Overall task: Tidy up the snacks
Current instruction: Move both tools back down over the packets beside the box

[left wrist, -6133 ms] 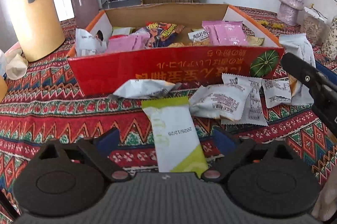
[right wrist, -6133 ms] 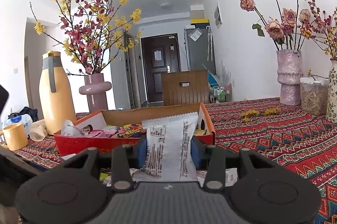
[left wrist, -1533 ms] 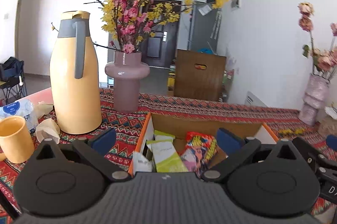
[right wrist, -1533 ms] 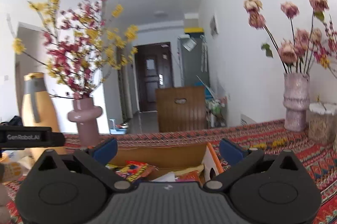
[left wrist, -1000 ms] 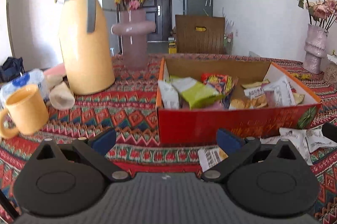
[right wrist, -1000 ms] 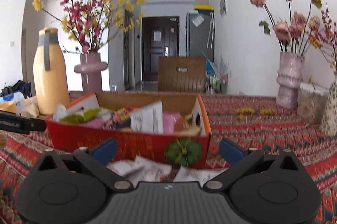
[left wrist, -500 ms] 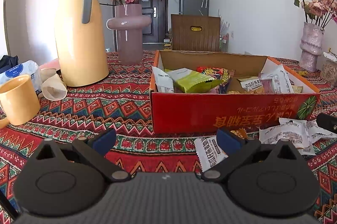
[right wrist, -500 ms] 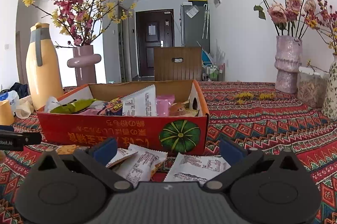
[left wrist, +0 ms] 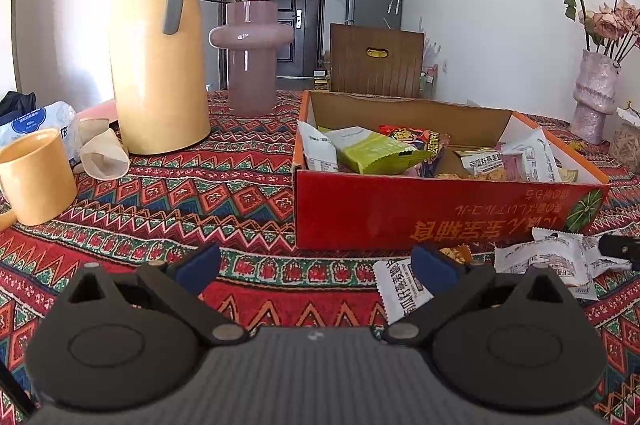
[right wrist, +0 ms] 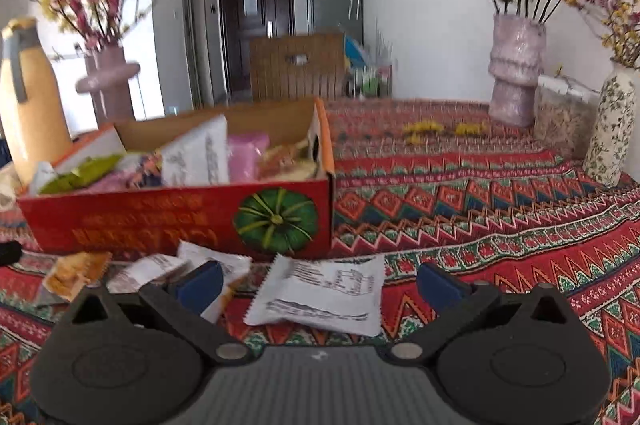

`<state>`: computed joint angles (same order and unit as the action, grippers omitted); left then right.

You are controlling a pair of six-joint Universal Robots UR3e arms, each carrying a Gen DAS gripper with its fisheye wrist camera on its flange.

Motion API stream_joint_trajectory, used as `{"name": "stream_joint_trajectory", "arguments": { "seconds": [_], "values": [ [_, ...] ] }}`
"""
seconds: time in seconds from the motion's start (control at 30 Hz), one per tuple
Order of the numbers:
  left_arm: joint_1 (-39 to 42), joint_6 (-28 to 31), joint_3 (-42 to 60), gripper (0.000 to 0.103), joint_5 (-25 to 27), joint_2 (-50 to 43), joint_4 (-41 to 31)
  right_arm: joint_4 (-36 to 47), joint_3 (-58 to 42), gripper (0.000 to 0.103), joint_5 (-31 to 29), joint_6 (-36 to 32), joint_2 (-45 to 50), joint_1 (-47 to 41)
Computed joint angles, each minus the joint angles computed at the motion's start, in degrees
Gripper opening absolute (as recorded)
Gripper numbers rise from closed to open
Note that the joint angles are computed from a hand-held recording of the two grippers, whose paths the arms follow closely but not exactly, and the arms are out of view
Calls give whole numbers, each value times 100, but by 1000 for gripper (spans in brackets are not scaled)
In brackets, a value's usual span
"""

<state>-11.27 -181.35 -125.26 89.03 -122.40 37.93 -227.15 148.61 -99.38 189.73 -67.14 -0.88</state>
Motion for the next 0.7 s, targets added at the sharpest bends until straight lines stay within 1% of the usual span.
{"name": "stream_joint_trajectory", "arguments": {
  "seconds": [0.13,0.23,0.4,0.53,0.7],
  "values": [
    [47,-84,-29,103,-27,22,0,1502,-529,103,36,-85,-349,-128],
    [73,-118,-30,103,-55,42,-51,1928,-736,103,213,-92,-354,-240],
    [86,-139,-51,103,-70,58,-45,2311,-1113,103,146,-57,-124,-164],
    [106,-180,-57,103,-80,78,-85,1995,-1173,103,77,50,134,-117],
    [120,-199,-60,103,-88,95,-127,1975,-1172,103,149,-25,154,-179]
  ]
}}
